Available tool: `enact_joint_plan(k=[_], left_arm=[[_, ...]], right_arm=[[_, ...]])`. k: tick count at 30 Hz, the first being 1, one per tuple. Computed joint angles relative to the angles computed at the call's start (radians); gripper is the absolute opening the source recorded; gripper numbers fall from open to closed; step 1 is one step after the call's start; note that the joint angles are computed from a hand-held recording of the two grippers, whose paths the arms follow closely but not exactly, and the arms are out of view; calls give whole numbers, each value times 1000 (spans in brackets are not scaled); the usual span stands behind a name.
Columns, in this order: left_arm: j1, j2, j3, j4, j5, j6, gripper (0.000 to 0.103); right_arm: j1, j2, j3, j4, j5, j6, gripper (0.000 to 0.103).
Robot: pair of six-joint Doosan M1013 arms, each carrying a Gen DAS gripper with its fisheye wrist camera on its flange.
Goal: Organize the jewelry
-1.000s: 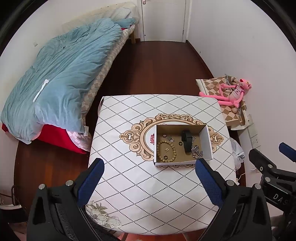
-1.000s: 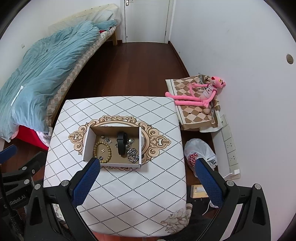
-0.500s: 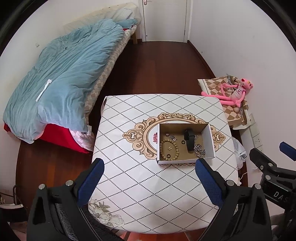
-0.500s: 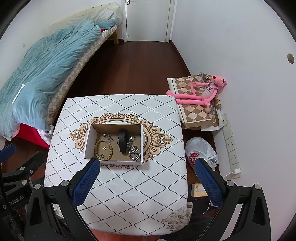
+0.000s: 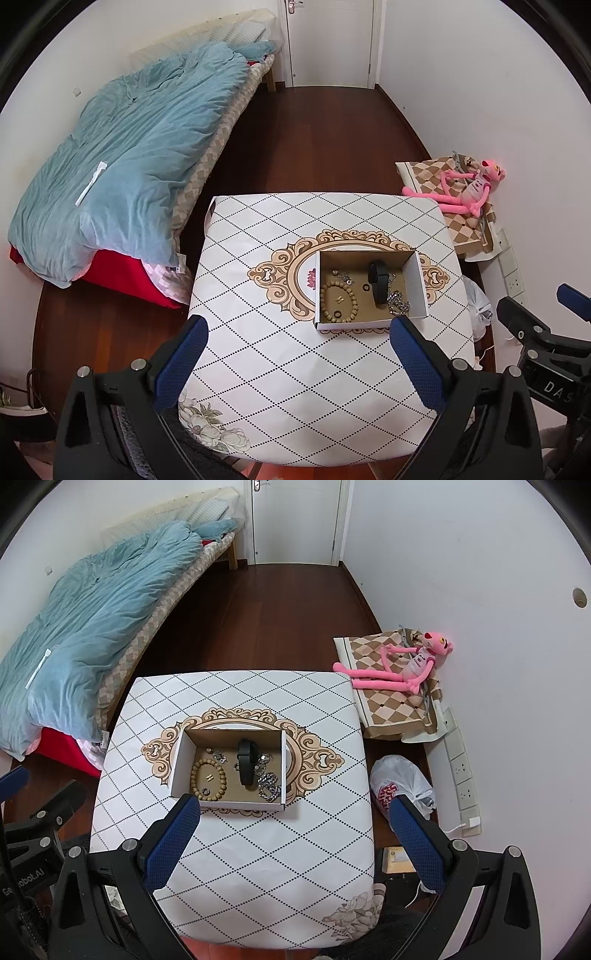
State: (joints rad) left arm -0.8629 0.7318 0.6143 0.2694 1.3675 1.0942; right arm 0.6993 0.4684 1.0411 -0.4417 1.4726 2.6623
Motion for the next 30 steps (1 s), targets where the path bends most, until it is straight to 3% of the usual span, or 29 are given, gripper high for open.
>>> enact_joint_plan(k=[30], left_arm=[[0,1,-6,-4,8,9,100]], right_arm=[[2,2,-8,3,13,-11,103]])
